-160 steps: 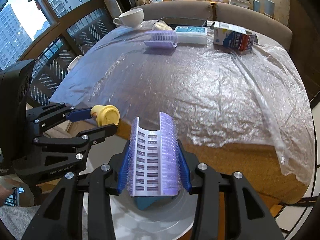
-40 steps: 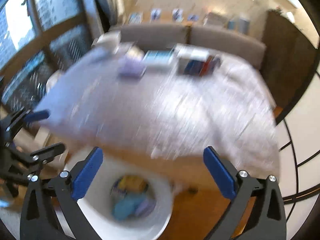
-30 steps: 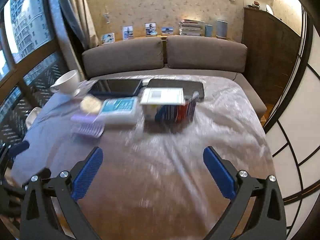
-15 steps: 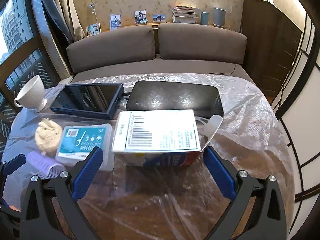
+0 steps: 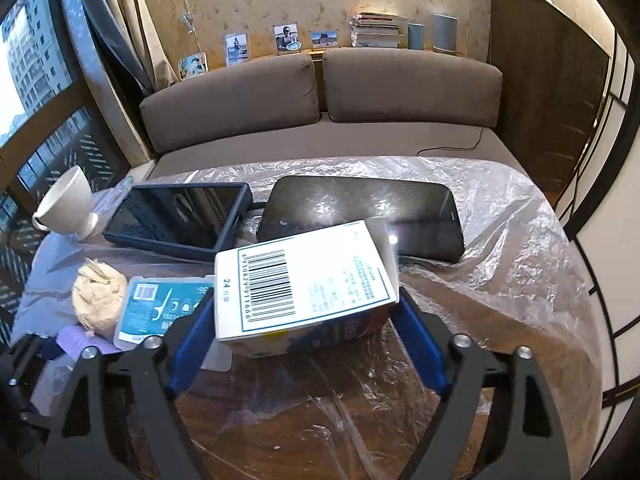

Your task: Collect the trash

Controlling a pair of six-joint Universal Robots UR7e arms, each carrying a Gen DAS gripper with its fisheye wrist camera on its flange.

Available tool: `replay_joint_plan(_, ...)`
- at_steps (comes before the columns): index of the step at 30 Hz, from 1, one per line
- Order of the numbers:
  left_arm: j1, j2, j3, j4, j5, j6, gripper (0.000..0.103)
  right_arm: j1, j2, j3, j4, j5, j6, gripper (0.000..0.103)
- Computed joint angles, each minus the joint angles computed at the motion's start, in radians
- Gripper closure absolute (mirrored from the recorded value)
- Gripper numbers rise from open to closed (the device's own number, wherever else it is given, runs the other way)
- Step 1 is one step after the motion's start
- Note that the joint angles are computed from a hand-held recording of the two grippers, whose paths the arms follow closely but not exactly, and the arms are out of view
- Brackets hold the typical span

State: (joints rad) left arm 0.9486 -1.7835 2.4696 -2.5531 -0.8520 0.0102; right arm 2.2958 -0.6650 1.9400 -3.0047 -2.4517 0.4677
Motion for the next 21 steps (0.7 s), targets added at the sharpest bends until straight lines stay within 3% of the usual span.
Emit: replay_joint_plan(21, -0.025, -0.113, 0.014, 0.110, -0.012, -0.046, 0.027, 0.065, -0.098, 0.114, -0.025, 0.076, 0.125, 0.022)
